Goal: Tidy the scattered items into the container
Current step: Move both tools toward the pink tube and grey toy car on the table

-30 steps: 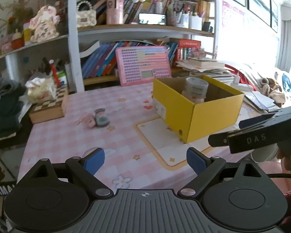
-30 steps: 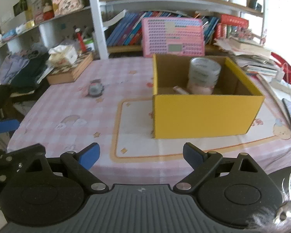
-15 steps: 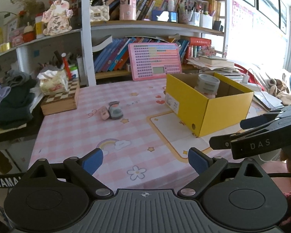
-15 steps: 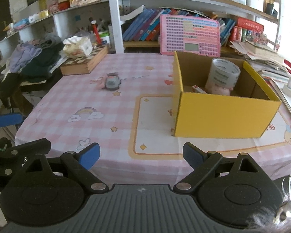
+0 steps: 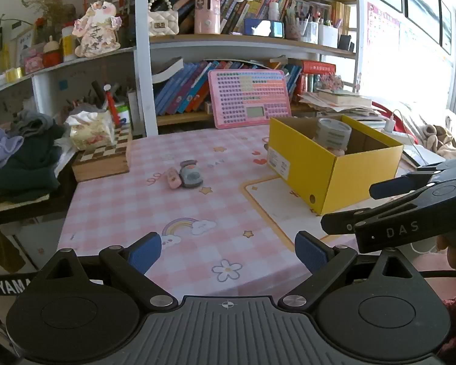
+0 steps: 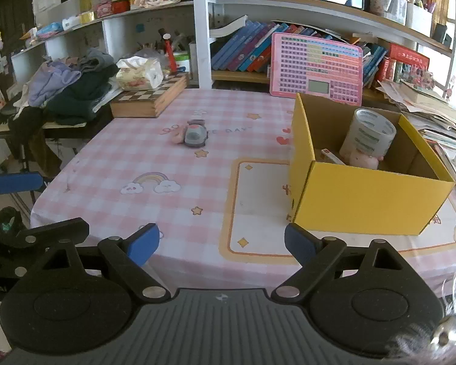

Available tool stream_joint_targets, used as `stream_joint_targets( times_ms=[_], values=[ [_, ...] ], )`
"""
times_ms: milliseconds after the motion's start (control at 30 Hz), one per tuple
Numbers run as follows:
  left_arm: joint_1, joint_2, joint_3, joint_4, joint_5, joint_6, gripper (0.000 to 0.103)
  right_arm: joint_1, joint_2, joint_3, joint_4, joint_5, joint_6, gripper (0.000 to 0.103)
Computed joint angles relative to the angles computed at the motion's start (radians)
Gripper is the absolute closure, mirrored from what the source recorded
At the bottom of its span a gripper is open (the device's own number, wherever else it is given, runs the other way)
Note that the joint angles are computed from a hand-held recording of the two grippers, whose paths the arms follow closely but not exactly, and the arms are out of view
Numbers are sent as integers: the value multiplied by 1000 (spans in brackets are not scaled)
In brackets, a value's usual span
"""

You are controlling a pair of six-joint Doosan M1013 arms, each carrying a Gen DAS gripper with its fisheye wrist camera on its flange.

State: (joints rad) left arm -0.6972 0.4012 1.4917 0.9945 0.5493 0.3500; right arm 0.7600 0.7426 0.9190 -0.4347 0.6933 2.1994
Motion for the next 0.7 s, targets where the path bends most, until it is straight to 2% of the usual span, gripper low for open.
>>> stream_joint_targets(
  times_ms=[700],
  values=[
    [9,-13,19,37,34,-60,7,1,50,-94,89,29,-128,13]
  ],
)
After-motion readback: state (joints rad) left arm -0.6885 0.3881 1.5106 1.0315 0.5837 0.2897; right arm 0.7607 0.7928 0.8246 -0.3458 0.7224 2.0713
